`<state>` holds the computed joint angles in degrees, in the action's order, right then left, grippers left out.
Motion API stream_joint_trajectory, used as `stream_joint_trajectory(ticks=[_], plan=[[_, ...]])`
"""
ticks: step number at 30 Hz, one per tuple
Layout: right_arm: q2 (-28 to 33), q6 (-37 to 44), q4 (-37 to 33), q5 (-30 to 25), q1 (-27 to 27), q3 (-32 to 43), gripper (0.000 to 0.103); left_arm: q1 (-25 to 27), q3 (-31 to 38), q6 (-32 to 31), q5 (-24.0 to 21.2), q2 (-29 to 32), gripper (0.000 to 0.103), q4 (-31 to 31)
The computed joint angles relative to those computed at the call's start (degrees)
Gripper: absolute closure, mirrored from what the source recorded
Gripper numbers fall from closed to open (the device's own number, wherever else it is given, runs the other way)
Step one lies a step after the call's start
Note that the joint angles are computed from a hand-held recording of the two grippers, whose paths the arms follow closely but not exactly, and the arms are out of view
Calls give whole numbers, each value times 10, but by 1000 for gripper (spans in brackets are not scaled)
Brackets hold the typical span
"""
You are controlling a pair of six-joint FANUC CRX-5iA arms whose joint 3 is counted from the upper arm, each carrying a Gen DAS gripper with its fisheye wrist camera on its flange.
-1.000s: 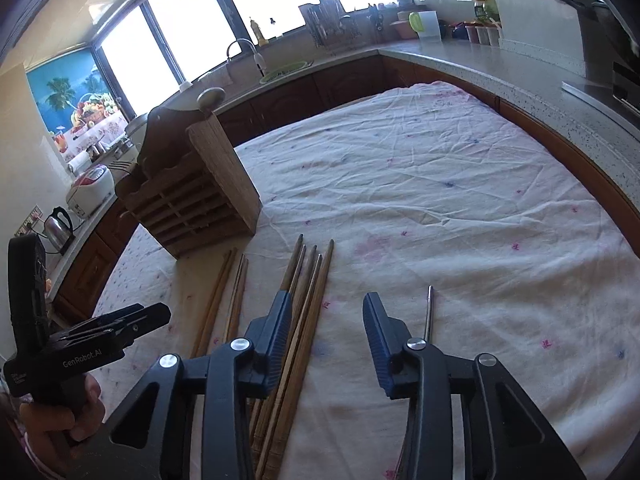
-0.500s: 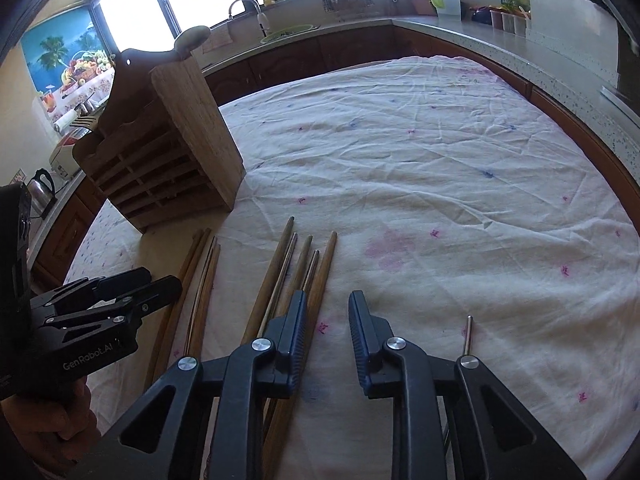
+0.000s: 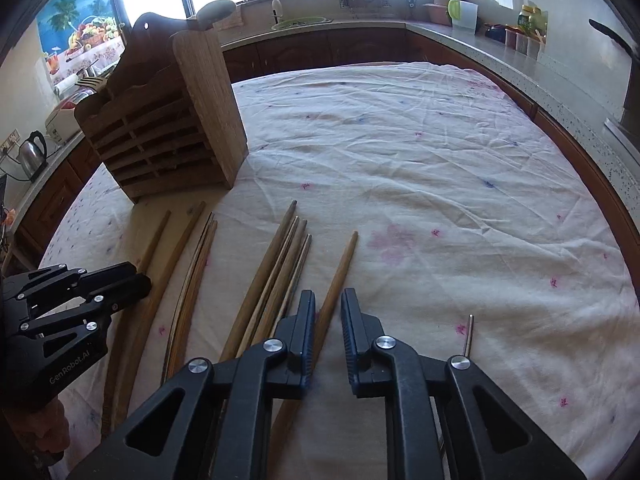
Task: Organize utensils
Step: 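Close the left gripper on a wooden chopstick while the right gripper grasps another chopstick, then lift the chopstick with the left gripper into the holder while the right gripper drops its chopstick in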
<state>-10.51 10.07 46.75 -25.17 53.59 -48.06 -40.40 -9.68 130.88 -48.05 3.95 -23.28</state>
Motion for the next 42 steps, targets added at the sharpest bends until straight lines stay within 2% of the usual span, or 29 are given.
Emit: stream_joint_trajectory(ticks=[4,7,12,15,18,22,24,28,31,35,42], plan=[[-24,9,-29,8,-1,-13,93,32,-48,-42,45,-31,90,76],[-13,2,-36,17,-15,-2,94,58,-60,-50,61,-34,89,115],[21,2,-26,10,-26,25,91,74,-46,-64,70,-13,89,135],[36,0,-10,1,-26,35,90,74,-27,-69,66,3,90,125],[40,-3,-2,6,-29,36,90,72,-12,-73,60,15,96,115],[31,15,-30,13,-29,36,96,77,-23,-85,71,9,98,131],[16,34,-66,29,-28,32,97,76,-40,-78,83,-8,98,132],[-41,0,-37,50,-16,0,98,75,-81,-64,113,-69,98,135],[-92,-46,24,47,0,-23,98,73,-110,-56,137,-125,98,136],[-158,-86,78,41,18,-43,98,67,-129,-32,145,-196,98,117],[-228,-141,169,32,31,-53,98,70,-154,-9,154,-280,98,108]])
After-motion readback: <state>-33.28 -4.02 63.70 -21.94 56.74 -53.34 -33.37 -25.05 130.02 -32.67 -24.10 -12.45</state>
